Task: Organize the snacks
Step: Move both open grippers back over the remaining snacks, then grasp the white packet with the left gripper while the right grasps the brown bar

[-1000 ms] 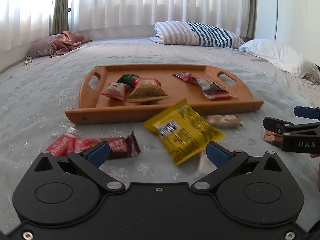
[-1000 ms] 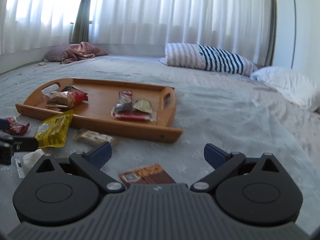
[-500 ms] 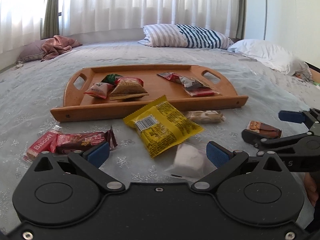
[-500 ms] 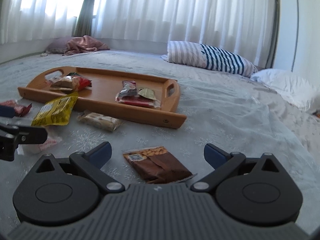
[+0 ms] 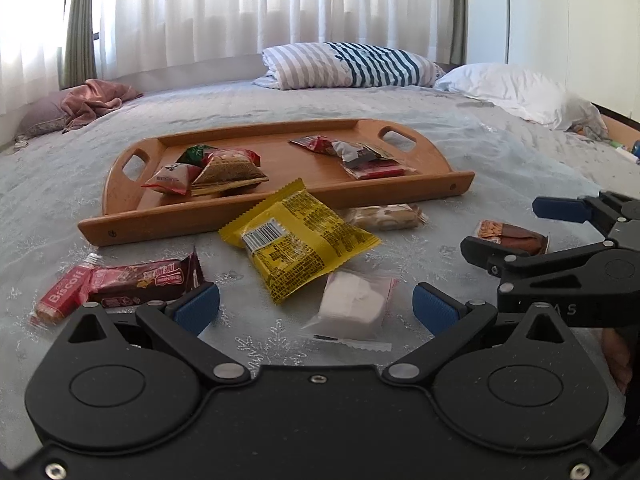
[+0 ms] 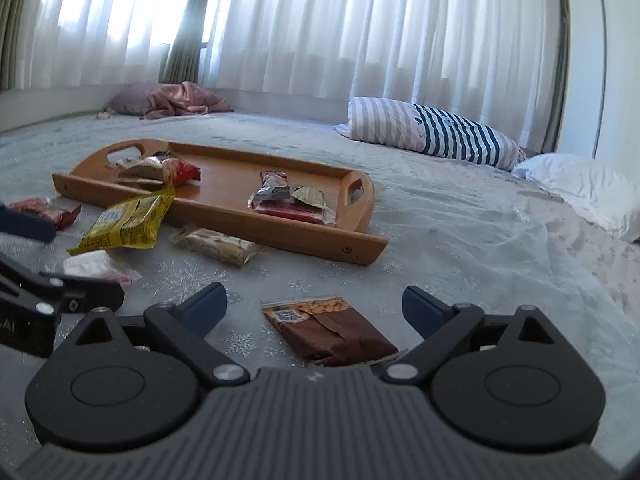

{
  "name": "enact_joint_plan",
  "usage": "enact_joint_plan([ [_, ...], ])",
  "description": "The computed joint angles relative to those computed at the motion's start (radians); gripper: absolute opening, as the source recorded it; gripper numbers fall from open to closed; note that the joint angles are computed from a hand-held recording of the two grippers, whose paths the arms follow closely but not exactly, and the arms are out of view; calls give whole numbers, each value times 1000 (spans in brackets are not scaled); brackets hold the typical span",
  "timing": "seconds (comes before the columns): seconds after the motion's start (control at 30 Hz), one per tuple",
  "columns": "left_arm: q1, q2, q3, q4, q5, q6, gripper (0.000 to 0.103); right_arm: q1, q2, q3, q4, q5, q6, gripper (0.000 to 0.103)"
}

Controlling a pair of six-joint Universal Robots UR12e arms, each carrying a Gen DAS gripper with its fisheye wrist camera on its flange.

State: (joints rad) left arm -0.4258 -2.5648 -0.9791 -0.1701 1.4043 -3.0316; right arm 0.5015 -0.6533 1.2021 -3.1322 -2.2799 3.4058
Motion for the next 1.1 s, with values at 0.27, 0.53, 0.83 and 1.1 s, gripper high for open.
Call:
enact_joint_plan([
  [0.27, -7, 4, -15, 23, 13, 48, 98, -4, -10, 13, 18, 4, 68, 91],
  [0.53, 3, 11, -15, -17, -60, -42, 61, -6, -9, 13, 25, 2, 81, 87],
  [0.83, 7, 25, -24, -37, -88, -52, 33, -10, -16, 24, 35, 4, 135, 78],
  [1.1, 0, 31, -22, -59, -72, -44, 33, -17, -25, 36, 43, 28, 179, 72],
])
